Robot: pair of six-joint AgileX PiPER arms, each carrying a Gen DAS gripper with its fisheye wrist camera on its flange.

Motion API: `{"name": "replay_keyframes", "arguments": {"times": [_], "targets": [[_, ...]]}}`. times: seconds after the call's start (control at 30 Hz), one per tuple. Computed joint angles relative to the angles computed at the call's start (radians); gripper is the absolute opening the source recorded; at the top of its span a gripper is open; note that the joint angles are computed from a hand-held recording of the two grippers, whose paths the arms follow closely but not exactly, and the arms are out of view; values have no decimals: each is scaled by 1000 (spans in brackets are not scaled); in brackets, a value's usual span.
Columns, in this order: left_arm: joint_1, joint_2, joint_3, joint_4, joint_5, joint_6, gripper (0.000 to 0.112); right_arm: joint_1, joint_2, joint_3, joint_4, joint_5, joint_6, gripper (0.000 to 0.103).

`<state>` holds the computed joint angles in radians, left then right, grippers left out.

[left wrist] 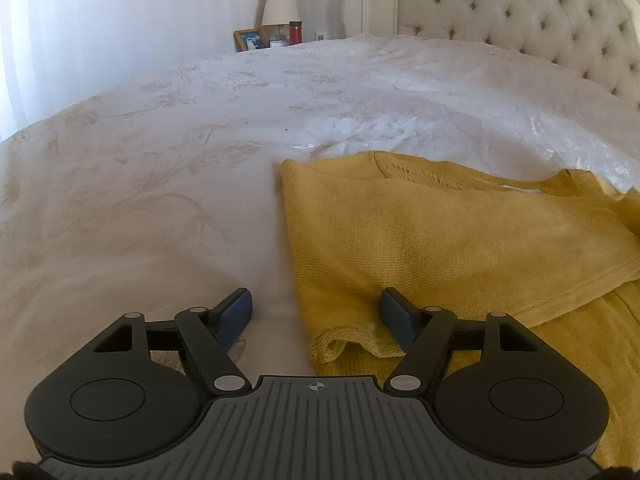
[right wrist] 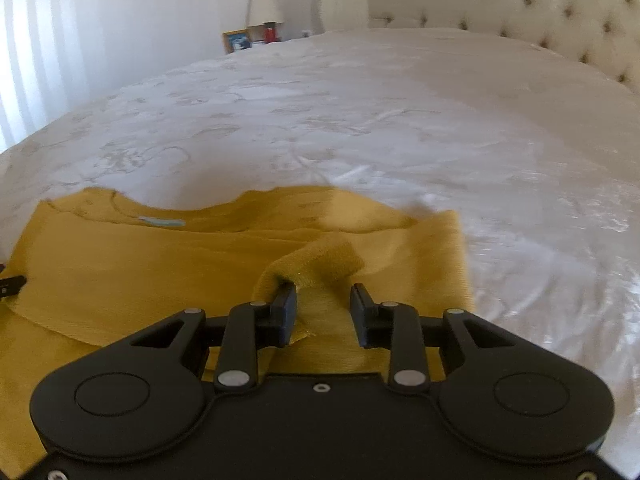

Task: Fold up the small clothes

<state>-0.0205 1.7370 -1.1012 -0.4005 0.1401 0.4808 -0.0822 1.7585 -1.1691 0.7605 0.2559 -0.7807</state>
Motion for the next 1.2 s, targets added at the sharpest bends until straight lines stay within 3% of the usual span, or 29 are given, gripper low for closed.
{"name": "replay_keyframes", "arguments": {"times": [0.07, 0.1, 0.13, 0.27, 0.37, 0.43, 0.5, 0.57, 0.6, 0.83, 0.97, 1.1, 1.2], "targets": [[-1, 0, 2, -12, -5, 10, 71, -5, 9, -19, -30, 33, 38, 37], [-1, 0, 5, -16, -9, 15, 71, -13, 13, -31, -47, 58, 59, 28], [-2, 0, 7, -21, -13, 19, 71, -23, 13, -37, -34, 82, 45, 8], [3, -1, 11, -92, -15, 89, 71, -32, -25, -12, -135, 53, 125, 6], [4, -1, 12, -105, -17, 103, 71, -76, -38, -3, -16, 89, 59, 19], [1, -1, 14, -84, -22, 80, 72, -102, -27, -12, 77, 145, -6, 19], [0, -1, 14, -74, -22, 70, 72, -94, -18, -12, 91, 158, -17, 32], [1, -1, 13, -82, -21, 78, 72, -76, -15, -3, 139, 148, -63, 53], [1, 0, 13, -87, -20, 83, 72, -63, -13, -2, 165, 145, -79, 55], [4, -1, 16, -133, -21, 128, 72, 12, 23, -45, 97, 126, 21, 56], [4, -1, 15, -131, -21, 126, 73, 13, 20, -35, 147, 119, 18, 56], [4, -1, 18, -145, -26, 138, 73, 59, -34, 18, 106, 10, 23, 56], [1, -2, 20, -134, -31, 124, 73, 116, -37, -2, -55, -36, 124, 56]]}}
